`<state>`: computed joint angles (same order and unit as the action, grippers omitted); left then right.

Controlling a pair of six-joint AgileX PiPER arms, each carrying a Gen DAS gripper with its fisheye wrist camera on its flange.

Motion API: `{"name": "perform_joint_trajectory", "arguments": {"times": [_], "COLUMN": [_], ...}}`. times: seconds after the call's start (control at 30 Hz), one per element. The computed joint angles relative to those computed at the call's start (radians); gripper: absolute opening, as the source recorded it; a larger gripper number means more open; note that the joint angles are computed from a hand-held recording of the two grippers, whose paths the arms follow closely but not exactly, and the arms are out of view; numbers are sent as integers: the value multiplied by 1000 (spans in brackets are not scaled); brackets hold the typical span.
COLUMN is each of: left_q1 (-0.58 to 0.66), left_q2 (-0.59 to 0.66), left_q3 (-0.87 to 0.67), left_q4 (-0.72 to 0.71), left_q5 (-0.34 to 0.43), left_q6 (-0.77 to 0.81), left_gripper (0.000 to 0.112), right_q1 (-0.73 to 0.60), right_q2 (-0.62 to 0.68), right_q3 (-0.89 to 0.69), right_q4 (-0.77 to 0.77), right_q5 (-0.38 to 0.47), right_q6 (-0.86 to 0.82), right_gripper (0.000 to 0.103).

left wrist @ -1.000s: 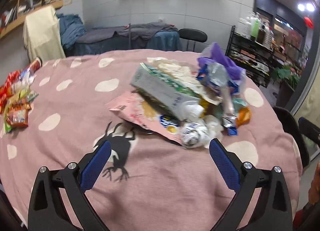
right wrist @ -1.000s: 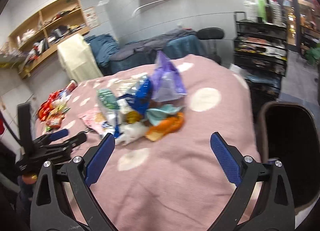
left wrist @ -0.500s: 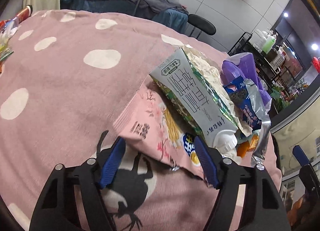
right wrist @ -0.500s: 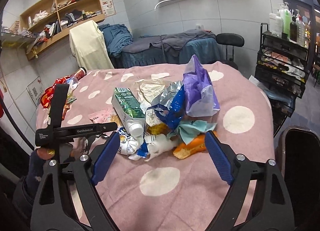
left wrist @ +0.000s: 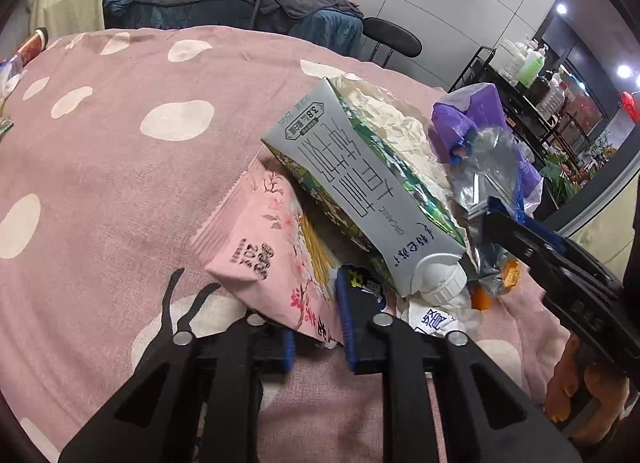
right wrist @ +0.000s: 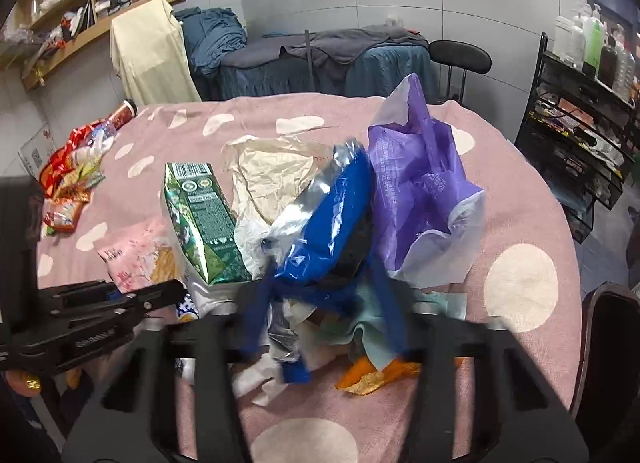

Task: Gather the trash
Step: 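Grasp the pink snack bag with the left tool while the right tool grasps the blue wrapper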

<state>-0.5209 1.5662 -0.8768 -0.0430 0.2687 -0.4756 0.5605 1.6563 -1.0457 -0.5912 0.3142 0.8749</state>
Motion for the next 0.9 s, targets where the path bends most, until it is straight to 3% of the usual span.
{"name": "perform_joint_trajectory", "arguments": {"times": [0.07,0.17,0.47,0.73,0.9], "left_q1": [-6,-38,-143,-252,-333], "left_q2": [-7,-21,-181,-341,-365], "left_q3": [5,11,113,158,142], "left_q4": [37,223,710,878,936], "left_q5": [-5,-1,57,169,225], "left_q6": [-37,-226,-754,-951,-1024], "left_gripper": [11,9,5,3,3], "right_q1": [-5,-11,-7,-15,-41], "right_q2": [-5,-54,-286,-451,-543], "right_q3": [13,66,262,401,465], "right_q4": [1,-90,-196,-258,-197], "right_q5": [-20,-62,-119,-126,-132], "right_q6": [-4,96,235,345,297], "right_gripper": [30,25,24,24,24]}}
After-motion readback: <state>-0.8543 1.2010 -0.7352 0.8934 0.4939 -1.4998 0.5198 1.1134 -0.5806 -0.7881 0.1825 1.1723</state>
